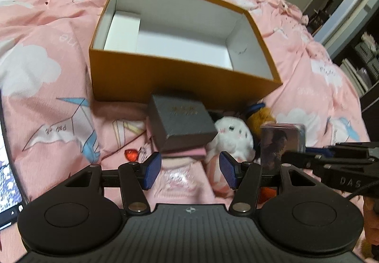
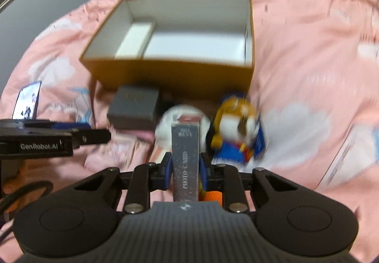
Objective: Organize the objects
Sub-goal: 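Grasp the dark grey XI JIANG NAN box with the left gripper while the right holds the card pack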
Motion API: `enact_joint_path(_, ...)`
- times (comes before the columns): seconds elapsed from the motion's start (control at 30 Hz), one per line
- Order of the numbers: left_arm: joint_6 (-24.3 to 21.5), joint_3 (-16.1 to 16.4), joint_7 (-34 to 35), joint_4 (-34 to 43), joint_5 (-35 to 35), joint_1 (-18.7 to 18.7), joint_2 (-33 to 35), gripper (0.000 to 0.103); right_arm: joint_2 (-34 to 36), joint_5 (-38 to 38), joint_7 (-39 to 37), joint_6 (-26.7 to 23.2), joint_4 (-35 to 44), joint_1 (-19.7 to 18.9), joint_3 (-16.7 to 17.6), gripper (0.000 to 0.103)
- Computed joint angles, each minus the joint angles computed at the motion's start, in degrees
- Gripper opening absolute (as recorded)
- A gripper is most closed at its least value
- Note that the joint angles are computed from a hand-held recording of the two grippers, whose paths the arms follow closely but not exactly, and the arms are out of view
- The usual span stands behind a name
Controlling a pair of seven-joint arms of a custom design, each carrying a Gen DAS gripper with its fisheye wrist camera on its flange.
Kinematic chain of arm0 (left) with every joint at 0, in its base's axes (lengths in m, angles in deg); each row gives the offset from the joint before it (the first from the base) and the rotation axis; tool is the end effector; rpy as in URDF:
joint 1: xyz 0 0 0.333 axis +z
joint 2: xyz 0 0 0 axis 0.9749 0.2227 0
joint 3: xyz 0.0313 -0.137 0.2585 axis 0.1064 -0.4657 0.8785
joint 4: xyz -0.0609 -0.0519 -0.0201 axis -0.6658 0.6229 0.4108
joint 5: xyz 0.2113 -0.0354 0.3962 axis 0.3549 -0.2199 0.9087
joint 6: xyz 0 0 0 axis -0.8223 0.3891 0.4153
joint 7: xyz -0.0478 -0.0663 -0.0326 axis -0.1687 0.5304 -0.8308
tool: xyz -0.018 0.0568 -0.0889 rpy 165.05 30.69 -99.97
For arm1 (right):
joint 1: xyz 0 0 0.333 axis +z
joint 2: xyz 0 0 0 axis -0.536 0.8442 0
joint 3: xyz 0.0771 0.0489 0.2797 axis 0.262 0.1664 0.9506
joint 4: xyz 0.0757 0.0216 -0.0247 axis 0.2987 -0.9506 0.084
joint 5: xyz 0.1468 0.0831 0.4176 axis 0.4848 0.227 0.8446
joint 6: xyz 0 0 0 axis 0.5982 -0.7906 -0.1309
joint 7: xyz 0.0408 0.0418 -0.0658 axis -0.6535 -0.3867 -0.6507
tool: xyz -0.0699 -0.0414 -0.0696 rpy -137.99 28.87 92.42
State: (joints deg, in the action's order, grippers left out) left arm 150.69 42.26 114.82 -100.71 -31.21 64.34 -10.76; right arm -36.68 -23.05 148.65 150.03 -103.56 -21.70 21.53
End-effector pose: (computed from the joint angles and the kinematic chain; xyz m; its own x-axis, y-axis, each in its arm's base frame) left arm 0.6591 -0.3501 0.5699 -0.4272 -0.8368 0.3423 -0.8415 0.2296 -0.4890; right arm 0.5421 0.1671 0.6033 0.0170 -0.9900 -0.1401 -0.8480 0.0600 -0.5266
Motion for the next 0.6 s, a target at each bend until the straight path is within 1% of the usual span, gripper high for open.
enact_joint_path(0.03,0.3,0.0,-0.3,0.8,-0.5,0.1,0.5,0.068,0.8,0.2,-0.4,0.8,0.7,0.0,-0.2,0.024)
enact_joint_path(0.17,0.5,-0.1,-3.3,5.2,-1.2,0.0,3.8,0.074,4.3,5.2,-2.6,3.2,4.1,0.4,-2.2,0.024)
enact_joint_path(0.33,-2.3,-0.1,-9.3,13.1,-1.0,-0.3,10.0,0.079,8.6,6.7,-4.7,5.5,8.4,0.5,-2.5,0.024)
enact_joint_path(0.47,-4.0,-0.1,-12.9,18.5,0.5,-0.9,14.4,0.082,12.5,7.6,-4.2,4.0,11.5,0.5,-2.9,0.024)
enact_joint_path(0.6,-8.3,-0.2,-15.6,25.4,1.4,-1.4,19.6,0.082,13.9,9.4,-4.0,3.4,11.6,0.3,-3.7,0.024)
